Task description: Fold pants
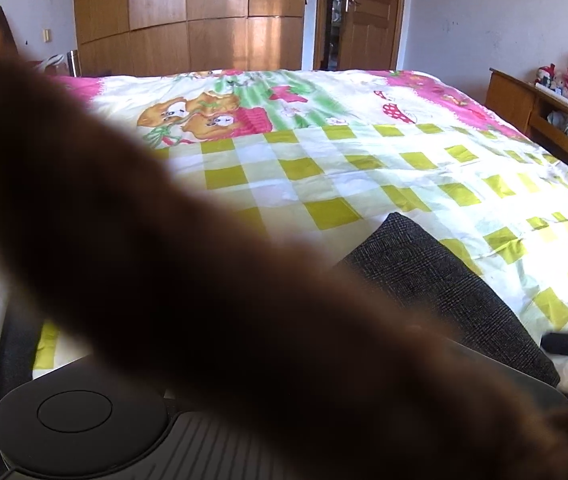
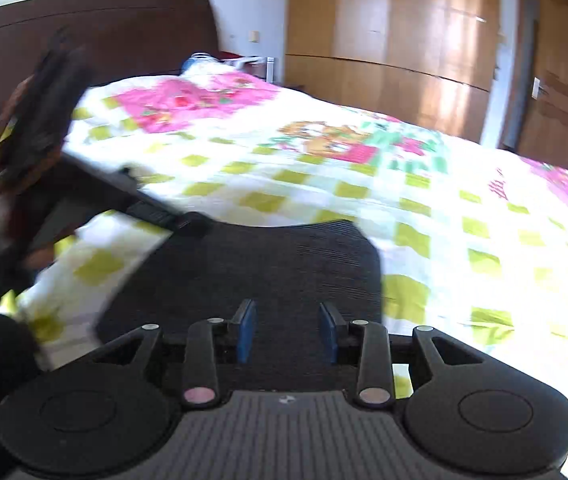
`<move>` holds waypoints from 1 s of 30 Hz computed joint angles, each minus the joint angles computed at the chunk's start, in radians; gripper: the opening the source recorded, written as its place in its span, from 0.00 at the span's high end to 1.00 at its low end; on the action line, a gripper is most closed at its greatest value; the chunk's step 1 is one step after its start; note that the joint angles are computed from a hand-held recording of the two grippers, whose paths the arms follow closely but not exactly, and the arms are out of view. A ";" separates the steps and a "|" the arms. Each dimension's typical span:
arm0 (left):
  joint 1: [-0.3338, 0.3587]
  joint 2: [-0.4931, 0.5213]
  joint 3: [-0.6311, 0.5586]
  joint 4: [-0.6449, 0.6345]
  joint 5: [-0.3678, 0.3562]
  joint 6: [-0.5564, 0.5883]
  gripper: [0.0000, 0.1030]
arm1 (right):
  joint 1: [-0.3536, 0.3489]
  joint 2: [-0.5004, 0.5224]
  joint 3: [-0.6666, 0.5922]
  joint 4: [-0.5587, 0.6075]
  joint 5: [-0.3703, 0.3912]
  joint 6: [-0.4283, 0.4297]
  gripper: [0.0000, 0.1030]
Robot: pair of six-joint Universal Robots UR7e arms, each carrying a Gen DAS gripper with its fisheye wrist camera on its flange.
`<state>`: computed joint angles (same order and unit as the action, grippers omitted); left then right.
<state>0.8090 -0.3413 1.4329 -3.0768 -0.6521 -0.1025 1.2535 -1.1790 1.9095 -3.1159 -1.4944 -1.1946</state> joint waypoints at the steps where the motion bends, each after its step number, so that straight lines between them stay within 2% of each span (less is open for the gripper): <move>1: 0.006 0.004 -0.004 0.036 -0.009 -0.037 0.73 | 0.009 0.030 -0.022 -0.023 -0.050 -0.001 0.54; 2: 0.011 0.005 -0.001 0.066 -0.013 -0.077 0.73 | 0.021 0.055 -0.052 -0.005 -0.113 -0.015 0.54; 3: 0.015 0.006 0.013 0.070 -0.013 -0.098 0.73 | 0.023 0.073 -0.070 0.012 -0.140 -0.025 0.54; 5: 0.011 0.002 0.053 0.031 0.001 -0.092 0.72 | 0.024 0.095 -0.088 0.016 -0.166 0.008 0.54; 6: 0.007 -0.007 0.067 0.034 0.003 -0.110 0.72 | 0.024 0.091 -0.086 0.017 -0.163 0.026 0.54; 9: -0.014 -0.036 0.105 0.062 0.030 -0.186 0.68 | -0.007 0.038 -0.058 0.044 -0.079 0.098 0.53; 11: -0.031 -0.052 0.144 0.040 0.038 -0.218 0.68 | -0.020 0.029 -0.046 0.034 -0.065 0.117 0.53; 17: -0.069 -0.046 0.229 -0.051 0.026 -0.280 0.66 | -0.015 0.063 -0.011 -0.073 -0.107 0.075 0.47; 19: -0.062 -0.046 0.221 0.028 0.016 -0.322 0.63 | -0.007 0.060 -0.008 -0.069 -0.126 0.085 0.46; 23: -0.037 -0.053 0.213 0.043 0.007 -0.318 0.43 | -0.002 0.057 0.000 -0.067 -0.158 0.146 0.46; 26: -0.024 -0.061 0.239 -0.019 -0.021 -0.295 0.41 | 0.002 0.044 0.015 -0.051 -0.173 0.208 0.44; 30: -0.019 -0.063 0.241 -0.035 -0.015 -0.217 0.40 | 0.028 0.016 0.054 -0.025 -0.223 0.218 0.42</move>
